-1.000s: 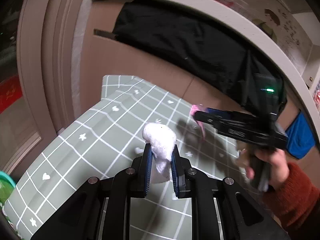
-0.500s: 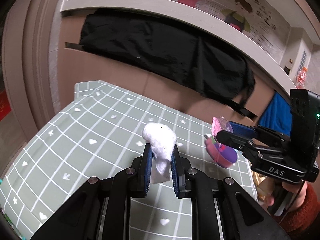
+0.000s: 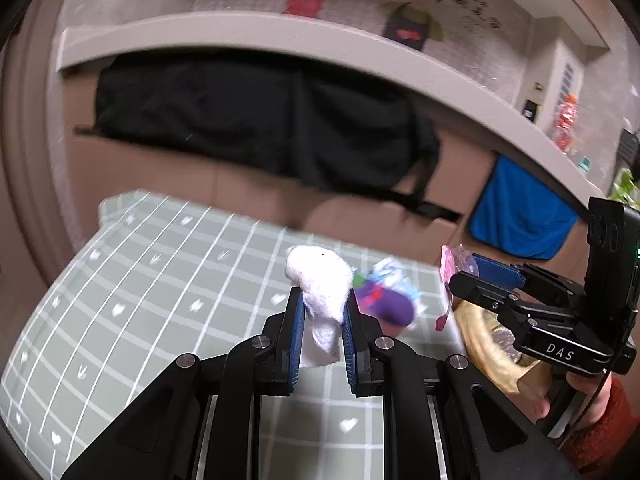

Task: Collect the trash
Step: 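Carry white tissue in left tool and pink key in right tool over the bin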

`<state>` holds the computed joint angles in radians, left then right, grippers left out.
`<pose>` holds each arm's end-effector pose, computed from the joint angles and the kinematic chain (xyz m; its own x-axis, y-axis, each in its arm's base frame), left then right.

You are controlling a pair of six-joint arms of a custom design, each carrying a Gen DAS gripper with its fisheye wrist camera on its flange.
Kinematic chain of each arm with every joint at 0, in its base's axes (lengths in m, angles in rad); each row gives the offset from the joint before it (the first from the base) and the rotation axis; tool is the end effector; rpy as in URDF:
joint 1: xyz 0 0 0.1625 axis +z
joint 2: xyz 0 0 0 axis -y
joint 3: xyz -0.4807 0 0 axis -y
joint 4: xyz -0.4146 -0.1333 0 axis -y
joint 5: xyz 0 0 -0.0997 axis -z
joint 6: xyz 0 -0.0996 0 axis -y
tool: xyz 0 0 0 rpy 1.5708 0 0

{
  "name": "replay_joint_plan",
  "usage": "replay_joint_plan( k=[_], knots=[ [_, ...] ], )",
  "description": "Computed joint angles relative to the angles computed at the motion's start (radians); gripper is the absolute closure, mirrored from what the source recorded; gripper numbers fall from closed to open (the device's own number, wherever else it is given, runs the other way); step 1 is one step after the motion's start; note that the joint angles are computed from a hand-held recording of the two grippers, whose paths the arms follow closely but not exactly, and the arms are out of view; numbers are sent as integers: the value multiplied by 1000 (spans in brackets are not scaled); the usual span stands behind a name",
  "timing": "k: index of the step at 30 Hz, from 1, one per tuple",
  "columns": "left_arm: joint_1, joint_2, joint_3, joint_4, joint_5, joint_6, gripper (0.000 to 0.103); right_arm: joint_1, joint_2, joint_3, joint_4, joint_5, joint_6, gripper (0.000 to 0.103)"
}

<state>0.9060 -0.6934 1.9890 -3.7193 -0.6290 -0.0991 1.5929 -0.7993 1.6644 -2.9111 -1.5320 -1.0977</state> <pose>-0.1970 -0.5979 0.1073 -0.8748 -0.1671 -0.4548 0.3208 0.5037 -0.8021 0.1534 -0.7350 0.1486 -0.4375 -0.8095 0.3916 -0.8979 0.3696 -0.2392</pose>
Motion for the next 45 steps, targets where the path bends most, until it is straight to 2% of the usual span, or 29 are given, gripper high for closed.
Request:
replay_joint_plan(
  k=[5, 11, 18, 23, 33, 45],
  knots=[
    [-32, 52, -123, 3, -21, 131, 85, -27, -61, 1, -53, 61, 20, 60],
    [-59, 142, -301, 19, -100, 249, 85, -69, -140, -14, -127, 126, 41, 60],
    [-68, 269, -517, 149, -220, 279, 85, -129, -201, -48, -191, 158, 77, 60],
    [-66, 339, -621, 249, -286, 257, 85, -172, -219, -70, -205, 157, 107, 60],
    [-65, 448, -746, 368, -294, 244, 85, -233, -227, -93, -197, 162, 157, 60],
    [-51, 487, -776, 414, -309, 224, 85, -272, -206, -121, -141, 152, 189, 60]
  ],
)
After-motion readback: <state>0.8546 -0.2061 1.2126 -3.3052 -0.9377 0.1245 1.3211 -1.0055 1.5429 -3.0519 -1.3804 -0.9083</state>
